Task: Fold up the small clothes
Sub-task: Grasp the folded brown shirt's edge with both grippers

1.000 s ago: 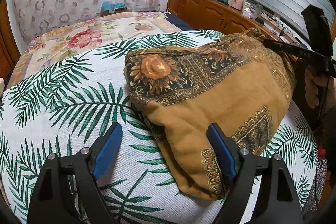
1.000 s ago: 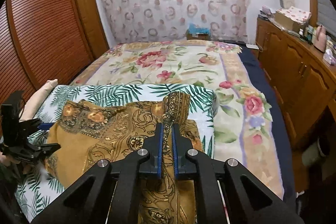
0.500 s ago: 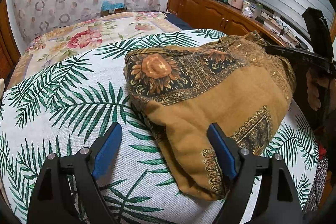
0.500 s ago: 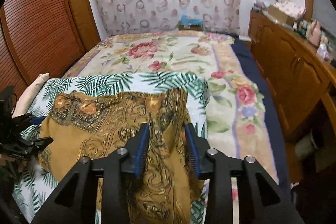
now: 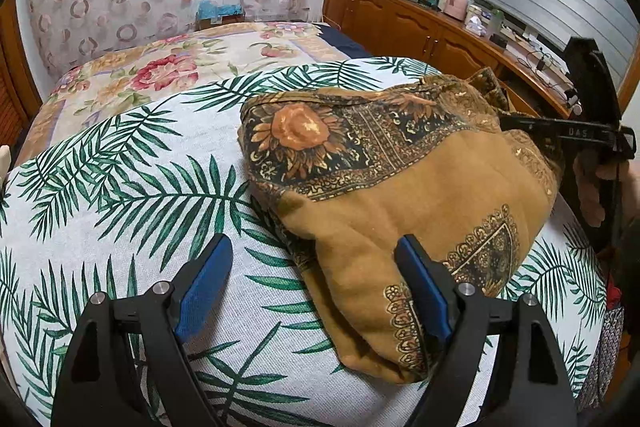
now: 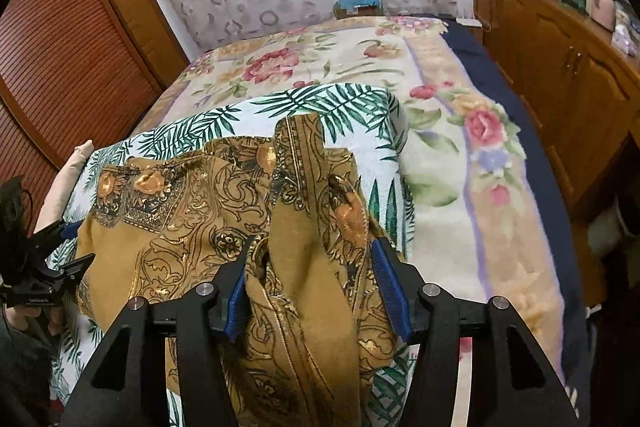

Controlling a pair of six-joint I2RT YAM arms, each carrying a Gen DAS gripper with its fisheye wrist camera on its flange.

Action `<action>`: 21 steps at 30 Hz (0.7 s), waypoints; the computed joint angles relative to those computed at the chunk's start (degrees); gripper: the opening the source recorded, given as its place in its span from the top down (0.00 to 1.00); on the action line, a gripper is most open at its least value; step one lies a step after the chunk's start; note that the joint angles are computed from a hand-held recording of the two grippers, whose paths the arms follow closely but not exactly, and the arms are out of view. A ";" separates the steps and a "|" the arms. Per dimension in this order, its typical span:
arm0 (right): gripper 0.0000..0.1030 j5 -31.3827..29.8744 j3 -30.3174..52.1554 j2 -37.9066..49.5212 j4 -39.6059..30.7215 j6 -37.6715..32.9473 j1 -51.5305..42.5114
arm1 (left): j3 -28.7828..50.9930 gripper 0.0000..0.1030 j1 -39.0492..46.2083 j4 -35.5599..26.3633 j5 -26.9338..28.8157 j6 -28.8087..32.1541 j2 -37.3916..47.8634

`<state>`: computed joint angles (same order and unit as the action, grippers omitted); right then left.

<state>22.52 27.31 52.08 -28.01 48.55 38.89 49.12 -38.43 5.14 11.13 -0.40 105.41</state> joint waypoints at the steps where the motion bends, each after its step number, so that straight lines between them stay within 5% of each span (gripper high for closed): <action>1: 0.44 -0.35 -0.81 -0.63 0.71 -0.61 -0.57 | 0.53 0.18 0.14 -0.92 0.22 -0.11 0.05; 6: 0.46 -0.38 -2.90 -0.77 3.71 -1.58 -0.64 | 3.58 0.18 2.16 -4.59 4.13 -1.57 0.74; 11: 0.62 0.49 -2.80 0.52 4.59 -1.62 0.96 | 5.41 0.32 3.35 -4.78 7.96 -2.29 1.11; 21: 0.81 2.72 -3.61 -0.44 5.57 0.42 3.79 | 11.61 0.37 3.96 -6.14 5.64 -3.98 6.69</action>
